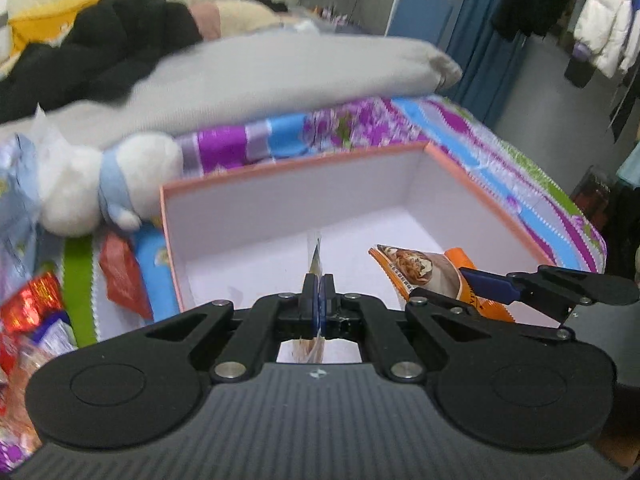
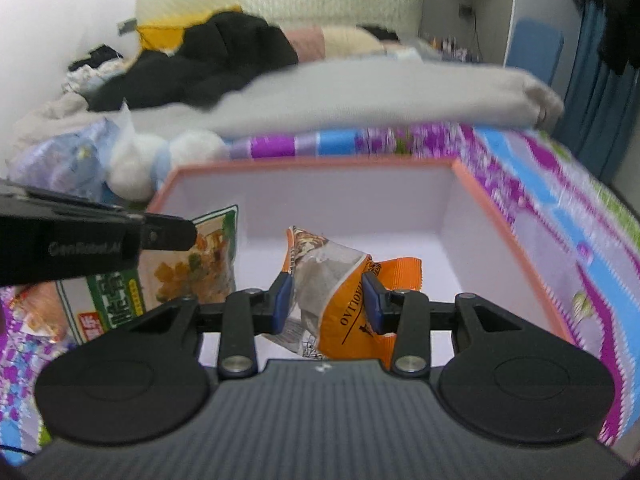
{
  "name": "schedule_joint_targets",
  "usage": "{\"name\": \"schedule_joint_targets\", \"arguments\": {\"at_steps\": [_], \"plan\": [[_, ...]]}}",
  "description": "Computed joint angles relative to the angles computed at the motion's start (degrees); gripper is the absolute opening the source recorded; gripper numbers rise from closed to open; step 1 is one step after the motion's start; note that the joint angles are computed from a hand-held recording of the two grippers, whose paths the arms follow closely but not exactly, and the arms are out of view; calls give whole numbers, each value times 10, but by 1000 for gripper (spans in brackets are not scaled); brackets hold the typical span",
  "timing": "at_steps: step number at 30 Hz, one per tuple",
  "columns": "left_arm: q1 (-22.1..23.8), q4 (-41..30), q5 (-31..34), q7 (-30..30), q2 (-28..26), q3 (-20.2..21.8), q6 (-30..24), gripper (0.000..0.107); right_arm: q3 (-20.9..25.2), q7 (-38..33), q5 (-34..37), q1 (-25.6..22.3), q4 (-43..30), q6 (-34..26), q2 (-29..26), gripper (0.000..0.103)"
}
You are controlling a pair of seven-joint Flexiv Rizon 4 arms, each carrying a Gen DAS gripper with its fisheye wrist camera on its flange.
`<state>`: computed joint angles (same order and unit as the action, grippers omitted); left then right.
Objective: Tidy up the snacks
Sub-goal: 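Open the left tool into the pink box while the right tool releases the orange bag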
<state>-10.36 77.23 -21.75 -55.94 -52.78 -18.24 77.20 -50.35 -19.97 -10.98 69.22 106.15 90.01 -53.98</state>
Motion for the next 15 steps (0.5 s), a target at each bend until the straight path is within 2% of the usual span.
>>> {"name": "schedule_joint_targets", "arguments": {"at_steps": [5,7,9,11,13,15], "plan": [[-13,-28,10,-11,-17,26,-20,2,37,-4,-5,-31,-3,-1,9,43],[-9,-20,7,-15,-17,19,-3,2,43,-4,-3,-36,3,9,12,46],[-9,-16,8,-22,-9,23,-9,8,45,-3,4,-38,7,17,16,46],[-3,1,7,-23,3,16,-1,24,39,-5,8,-31,12,16,21,46],[12,26,5,-9,18,-8,23,31,23,-3,13,-13,20,18,23,47],[24,57,6,1,41,-21,41,32,-4,-3,21,13,30,20,22,47]]}}
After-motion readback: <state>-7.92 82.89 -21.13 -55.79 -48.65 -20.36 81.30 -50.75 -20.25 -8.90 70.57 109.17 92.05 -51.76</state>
